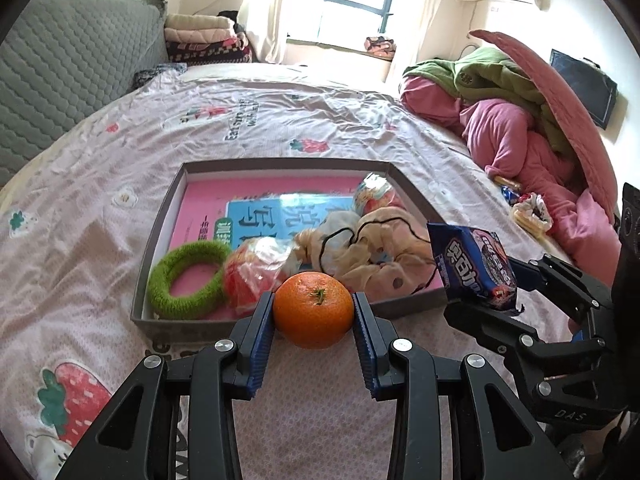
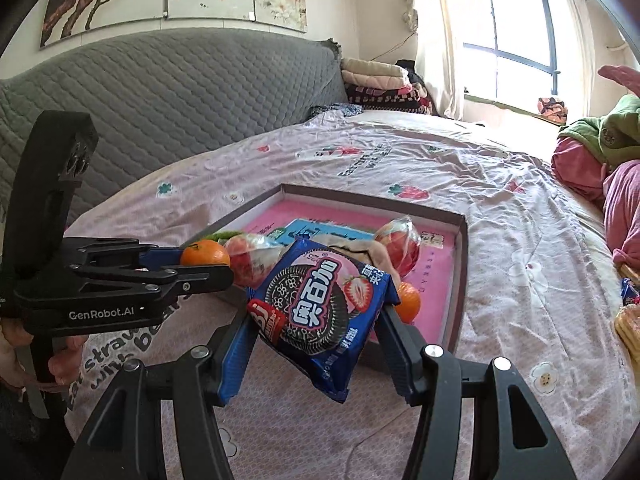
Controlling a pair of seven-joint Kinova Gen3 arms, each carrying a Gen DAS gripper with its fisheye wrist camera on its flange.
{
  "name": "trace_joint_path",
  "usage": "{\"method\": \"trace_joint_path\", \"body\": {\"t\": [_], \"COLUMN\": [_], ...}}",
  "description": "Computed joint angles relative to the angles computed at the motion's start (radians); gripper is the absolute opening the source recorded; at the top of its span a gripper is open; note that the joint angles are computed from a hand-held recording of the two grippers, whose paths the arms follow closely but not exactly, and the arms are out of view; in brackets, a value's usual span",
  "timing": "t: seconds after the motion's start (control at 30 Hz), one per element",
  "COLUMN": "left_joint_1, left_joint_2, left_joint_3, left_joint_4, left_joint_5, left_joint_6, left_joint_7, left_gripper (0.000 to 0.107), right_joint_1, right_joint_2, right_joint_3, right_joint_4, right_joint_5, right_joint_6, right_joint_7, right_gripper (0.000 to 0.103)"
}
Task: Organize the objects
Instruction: 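Lift the orange and snack packet and carry them over the grey box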
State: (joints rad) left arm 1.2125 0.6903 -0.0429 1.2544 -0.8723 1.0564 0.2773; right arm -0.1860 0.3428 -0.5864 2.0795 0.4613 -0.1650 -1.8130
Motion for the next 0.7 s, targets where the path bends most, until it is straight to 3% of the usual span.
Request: {"method": "trace_joint_path", "body": {"t": [0.5,0.7], "left_joint_1": [-0.015,-0.031], "left_joint_2": [0.029,0.041], "left_joint_3": [-0.018,-0.029], "left_joint_4": [-0.095,-0.116], "left_joint_5": [0.005,0.017], "left_joint_6": [0.022,0.016], "left_joint_7": [-0.081,-0.108], "left_gripper": [0.039,0.039], "right_joint_1": [-0.028,-0.081], "right_joint_2": [-0.018,-0.014], "right_joint_3": [0.07,0.138], "right_joint_4": [-0.008,-0.03], "right_joint_5": [0.023,0.011], "right_joint_6": [-0.052,-0.062], "right_joint_7": [-0.044,-0.032], "right_gripper": [0.059,0.059]}}
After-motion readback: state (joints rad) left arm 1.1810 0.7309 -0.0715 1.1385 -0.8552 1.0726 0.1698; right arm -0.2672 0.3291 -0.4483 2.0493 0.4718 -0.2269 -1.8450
